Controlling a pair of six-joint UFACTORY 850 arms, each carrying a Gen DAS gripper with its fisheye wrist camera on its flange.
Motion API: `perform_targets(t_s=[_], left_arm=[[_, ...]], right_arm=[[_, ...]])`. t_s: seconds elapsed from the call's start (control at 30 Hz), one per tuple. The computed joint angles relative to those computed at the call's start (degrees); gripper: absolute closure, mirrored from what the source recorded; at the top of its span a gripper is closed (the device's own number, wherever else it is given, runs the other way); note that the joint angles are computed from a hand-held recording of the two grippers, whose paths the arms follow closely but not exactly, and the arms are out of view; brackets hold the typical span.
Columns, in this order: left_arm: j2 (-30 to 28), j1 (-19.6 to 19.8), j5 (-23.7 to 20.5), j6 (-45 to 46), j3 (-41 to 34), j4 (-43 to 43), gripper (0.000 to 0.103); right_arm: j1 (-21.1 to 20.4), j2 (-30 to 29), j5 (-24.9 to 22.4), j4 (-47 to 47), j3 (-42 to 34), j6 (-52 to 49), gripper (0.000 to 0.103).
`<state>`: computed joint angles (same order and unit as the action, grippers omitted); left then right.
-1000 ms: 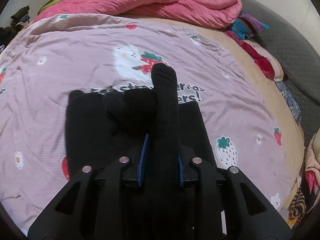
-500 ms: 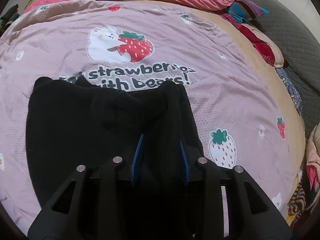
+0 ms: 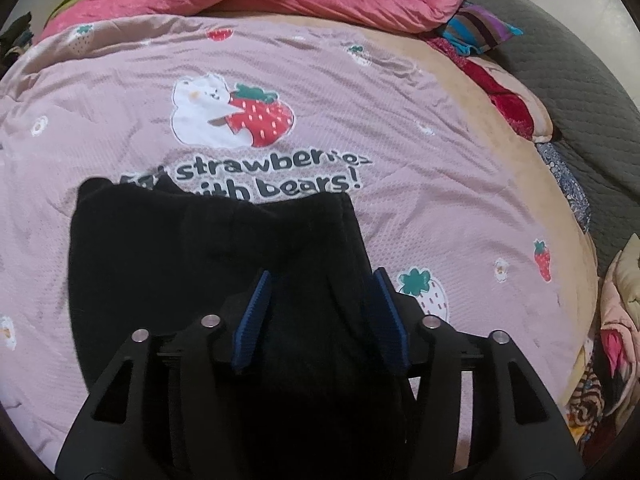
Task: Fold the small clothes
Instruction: 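Lay the folded edge flat on the sweater and open both grippers, then withdraw both open grippers from the folded sweater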
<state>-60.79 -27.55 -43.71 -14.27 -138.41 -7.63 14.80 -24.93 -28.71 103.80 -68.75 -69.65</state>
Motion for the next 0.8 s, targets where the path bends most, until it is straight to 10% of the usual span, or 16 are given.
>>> perform_targets(t_s=[0.5,0.73,0.8], left_arm=[[18.4,3.7,16.1,-0.6,29.0,4.4,0.027],[22.5,5.5,20.8,-5.8,38.8,10.0,0.027],[22.7,5.5,21.1,-7.2,40.0,11.4,0.027]], right_arm=[[-4.5,-7.3,-7.0,-20.8,-15.1,19.8,0.028],[-4.7,-13.8,-9.3,-27.1,-24.1,27.6,0.029],[-4.2,-14.5,-7.6,-27.3,-25.0,27.7,0.045]])
